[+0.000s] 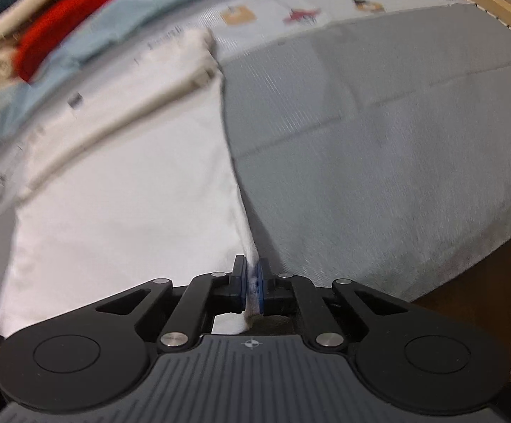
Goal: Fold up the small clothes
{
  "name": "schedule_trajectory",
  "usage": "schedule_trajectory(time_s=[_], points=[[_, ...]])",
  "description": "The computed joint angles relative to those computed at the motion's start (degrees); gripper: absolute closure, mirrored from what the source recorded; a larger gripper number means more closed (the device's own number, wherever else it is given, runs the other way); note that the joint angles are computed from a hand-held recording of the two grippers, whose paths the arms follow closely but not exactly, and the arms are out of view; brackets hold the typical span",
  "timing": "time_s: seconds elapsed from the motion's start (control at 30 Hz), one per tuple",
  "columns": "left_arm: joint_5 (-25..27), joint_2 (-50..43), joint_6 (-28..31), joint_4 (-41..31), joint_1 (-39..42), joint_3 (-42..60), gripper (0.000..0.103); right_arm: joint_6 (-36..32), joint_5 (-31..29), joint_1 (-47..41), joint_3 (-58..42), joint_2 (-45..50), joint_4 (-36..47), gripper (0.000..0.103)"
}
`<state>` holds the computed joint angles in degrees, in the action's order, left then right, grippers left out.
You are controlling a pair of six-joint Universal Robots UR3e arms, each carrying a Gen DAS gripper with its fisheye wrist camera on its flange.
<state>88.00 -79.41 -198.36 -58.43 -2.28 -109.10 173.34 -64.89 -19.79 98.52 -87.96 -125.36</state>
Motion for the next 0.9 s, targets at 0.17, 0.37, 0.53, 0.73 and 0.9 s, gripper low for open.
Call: schedule_trajectory(time_s=[0.17,0.37,0.53,0.73,0.9], points=[[-1.2,7.0,2.9,-3.7,-0.5,3.8,0.098,-1.7,11.7,-7.3,-0.3,-8.6,5.8,0.099],[-5.9,21.3,7.5,-16.4,3.5,8.6,0.098,-14.2,24.2,-21.4,-2.8,-22.4,27.6,0.099],[-17.3,35.2,16.7,-38.5,16.7,17.1,0.098,-40.9,30.2,-41.6,-16.1,-30.5,73.4,0.099],[-15.6,30.9,13.8,-32.5,14.2,16.2,0.098,-28.2,26.9,-37.6,-10.3,-31.4,58.2,0.101],[-7.8,13.6,7.6,-12.2,7.8,13.6,0.098,0.1,15.8,-15.2,-6.7,-14.9,14.4,0.101]])
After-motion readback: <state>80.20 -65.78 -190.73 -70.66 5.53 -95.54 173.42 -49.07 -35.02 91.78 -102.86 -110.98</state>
